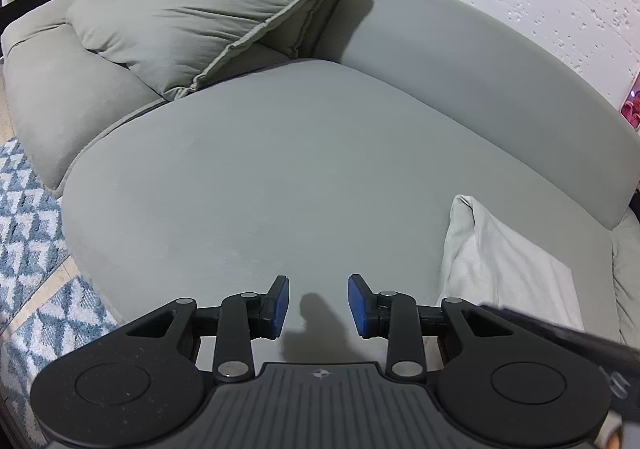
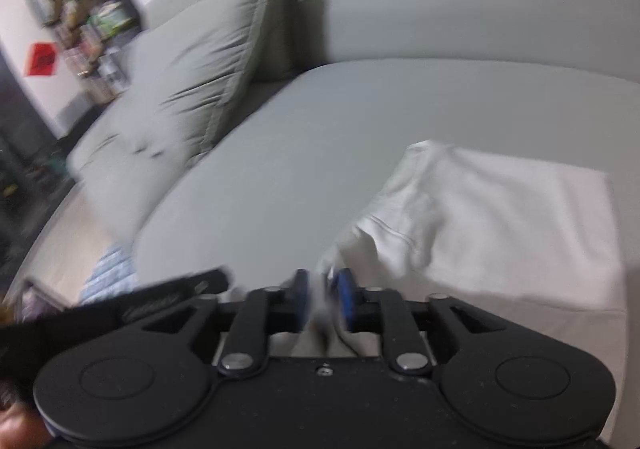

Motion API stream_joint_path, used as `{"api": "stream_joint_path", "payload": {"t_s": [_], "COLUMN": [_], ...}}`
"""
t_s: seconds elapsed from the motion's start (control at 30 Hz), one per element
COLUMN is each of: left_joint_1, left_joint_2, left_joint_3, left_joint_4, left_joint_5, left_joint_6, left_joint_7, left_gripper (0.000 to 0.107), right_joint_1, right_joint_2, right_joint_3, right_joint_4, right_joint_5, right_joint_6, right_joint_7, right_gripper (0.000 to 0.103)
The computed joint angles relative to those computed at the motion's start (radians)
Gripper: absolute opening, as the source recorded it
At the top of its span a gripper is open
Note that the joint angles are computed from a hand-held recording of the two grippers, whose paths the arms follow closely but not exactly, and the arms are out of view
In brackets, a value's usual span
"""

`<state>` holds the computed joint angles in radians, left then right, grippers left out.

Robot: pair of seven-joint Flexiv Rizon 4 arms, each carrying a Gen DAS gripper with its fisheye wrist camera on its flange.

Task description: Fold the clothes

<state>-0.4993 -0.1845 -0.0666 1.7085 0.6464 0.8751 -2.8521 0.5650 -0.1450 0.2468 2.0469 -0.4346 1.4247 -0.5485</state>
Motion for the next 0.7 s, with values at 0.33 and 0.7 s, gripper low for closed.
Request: {"api": "stream_joint_path", "payload": {"t_s": [0.33,0.7], "left_joint_1": [0.01,-0.157], "left_joint_2": [-0.007,-0.292], "left_joint_3": [-0.017,0.025], "left_joint_4": [0.006,-0.432], "left_joint_5": [0.003,-0.058], "left_joint_6": [0.137,-0.441], "left_joint_7": [0.126,0.6], "left_gripper": [0.008,0.018], "right_joint_1": [-0.182,-0.166], "right_joint_2": [0.264,0.215], "right_joint_3": [0.036,0.048], "right_joint_4": [0.224,0.244], "right_joint_5": [-0.014,-0.08], "right_joint_6": [0.022,-0.161], "right_joint_7": [0.076,-0.125], "right_gripper": [0.041,0.013]}}
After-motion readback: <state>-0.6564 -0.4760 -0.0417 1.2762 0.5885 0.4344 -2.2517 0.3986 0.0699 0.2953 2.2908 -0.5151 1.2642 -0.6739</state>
